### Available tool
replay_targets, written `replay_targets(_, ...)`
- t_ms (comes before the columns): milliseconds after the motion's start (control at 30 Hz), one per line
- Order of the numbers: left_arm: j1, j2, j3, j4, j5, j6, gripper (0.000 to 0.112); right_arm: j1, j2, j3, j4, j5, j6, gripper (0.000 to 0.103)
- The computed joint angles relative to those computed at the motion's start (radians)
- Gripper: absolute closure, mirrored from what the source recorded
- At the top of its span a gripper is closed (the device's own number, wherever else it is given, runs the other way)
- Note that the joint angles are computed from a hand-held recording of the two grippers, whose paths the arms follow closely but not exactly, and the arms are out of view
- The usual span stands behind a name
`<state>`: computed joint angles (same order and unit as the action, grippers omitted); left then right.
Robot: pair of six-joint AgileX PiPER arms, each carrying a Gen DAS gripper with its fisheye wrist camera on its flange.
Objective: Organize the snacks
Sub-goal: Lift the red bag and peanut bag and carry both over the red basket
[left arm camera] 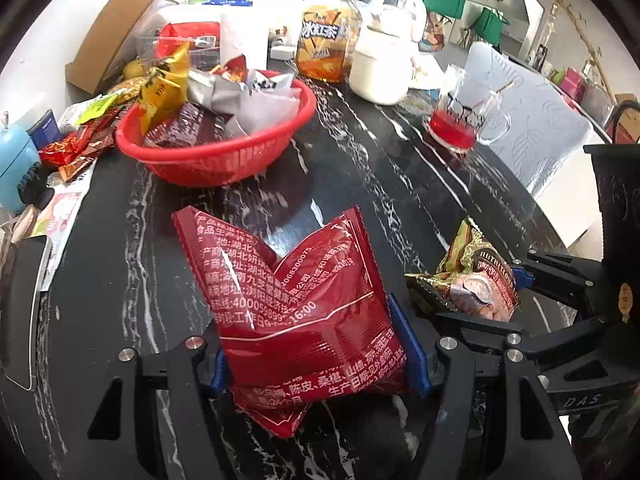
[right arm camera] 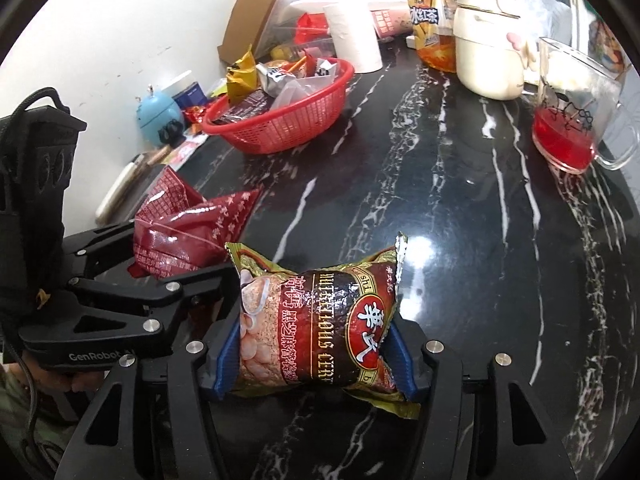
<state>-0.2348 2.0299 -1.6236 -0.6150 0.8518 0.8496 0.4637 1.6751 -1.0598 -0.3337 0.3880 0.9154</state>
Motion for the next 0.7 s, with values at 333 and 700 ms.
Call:
replay_targets(333,0.021,-0.034,-0.050,-0.049,0.001,0.023,0.047,0.014,-0.033,-0.066,-0.108,0.052,0.039,0.043)
replay_targets(700,0.034,-0.045,-0.177,-0.116,0.009,0.032,0.047,-0.009,-0.054,-0.187,-0.116,0.094,-0.050,0.043)
